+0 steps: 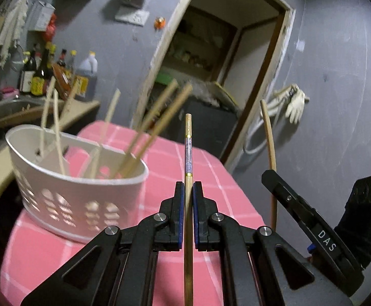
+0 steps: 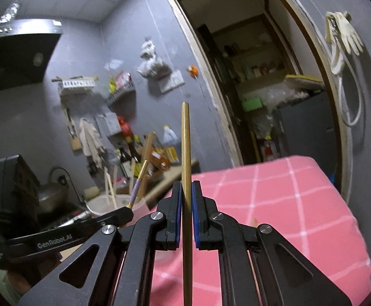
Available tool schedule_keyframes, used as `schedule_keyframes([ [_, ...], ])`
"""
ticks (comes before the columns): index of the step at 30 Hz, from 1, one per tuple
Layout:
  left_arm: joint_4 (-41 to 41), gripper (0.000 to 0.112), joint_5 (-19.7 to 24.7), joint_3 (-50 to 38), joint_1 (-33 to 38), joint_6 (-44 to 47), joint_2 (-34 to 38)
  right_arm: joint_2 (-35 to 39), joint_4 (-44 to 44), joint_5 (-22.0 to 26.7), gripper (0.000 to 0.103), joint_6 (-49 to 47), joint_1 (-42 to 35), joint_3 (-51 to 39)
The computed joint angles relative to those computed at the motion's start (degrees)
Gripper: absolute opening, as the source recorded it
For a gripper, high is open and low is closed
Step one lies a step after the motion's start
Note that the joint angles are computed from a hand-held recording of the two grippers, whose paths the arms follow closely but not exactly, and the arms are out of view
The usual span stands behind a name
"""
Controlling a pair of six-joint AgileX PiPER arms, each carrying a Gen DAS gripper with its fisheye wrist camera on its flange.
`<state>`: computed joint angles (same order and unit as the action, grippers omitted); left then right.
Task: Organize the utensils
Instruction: 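Lift the purple-banded chopstick with the right tool and carry it over the caddy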
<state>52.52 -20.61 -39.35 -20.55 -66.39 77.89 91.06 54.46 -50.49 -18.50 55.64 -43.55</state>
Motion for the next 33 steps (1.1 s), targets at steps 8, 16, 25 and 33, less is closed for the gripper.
schedule_keyframes([
  [8,9.14,0.004,-6.06,-2.05,12.23,-7.16,-2.63,7.08,-8.69,0.59,0.006,2.63,-1.86,-12.65],
  [16,10.64,0.004,-10.26,-9.64,23.49,-9.73,2.18,15.41,-15.83,3.71,0.006,3.63,-5.62,-27.54],
  [25,5.33,0.004,-10.66,-21.39,29.70,-8.57,12.05,21.92,-17.45,0.56,0.006,2.97,-7.96,-35.66],
  [33,-7.91,0.004,-9.29,-23.51,29.12,3.88,15.87,25.11,-16.53,-3.54,0.006,2.56,-8.27,-37.09],
])
